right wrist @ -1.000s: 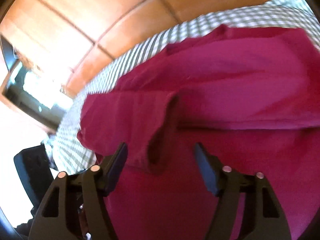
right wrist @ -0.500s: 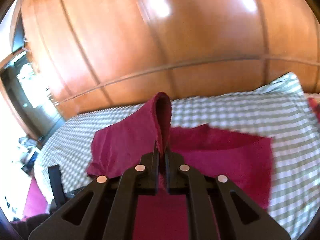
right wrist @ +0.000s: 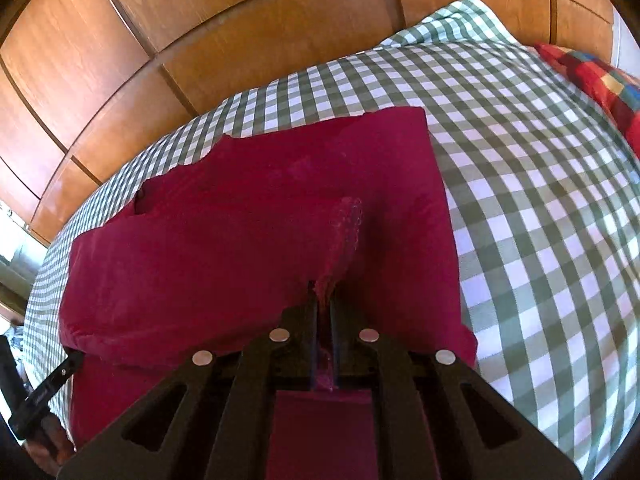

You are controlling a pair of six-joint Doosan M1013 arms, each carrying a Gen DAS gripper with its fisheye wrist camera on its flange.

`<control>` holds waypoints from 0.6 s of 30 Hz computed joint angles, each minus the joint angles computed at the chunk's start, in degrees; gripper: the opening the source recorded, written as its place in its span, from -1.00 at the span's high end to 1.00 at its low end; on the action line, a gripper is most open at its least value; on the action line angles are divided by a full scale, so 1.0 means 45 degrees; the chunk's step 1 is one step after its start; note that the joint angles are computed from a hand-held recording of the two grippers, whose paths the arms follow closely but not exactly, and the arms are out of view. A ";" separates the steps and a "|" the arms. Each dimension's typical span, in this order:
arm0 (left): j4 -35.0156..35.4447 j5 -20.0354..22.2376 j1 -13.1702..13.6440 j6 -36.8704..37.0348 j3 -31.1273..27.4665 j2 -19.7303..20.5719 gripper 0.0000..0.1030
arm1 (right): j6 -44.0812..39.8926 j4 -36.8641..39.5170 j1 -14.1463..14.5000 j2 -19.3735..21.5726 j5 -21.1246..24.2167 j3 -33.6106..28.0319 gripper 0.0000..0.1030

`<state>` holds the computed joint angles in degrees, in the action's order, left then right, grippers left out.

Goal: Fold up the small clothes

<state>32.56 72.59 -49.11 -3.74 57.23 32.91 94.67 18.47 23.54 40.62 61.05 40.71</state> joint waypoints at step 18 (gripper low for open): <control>0.0854 -0.0739 0.0728 -0.1964 0.1149 -0.1076 -0.08 | -0.0884 -0.1042 0.0439 -0.1051 -0.1891 0.1341 -0.06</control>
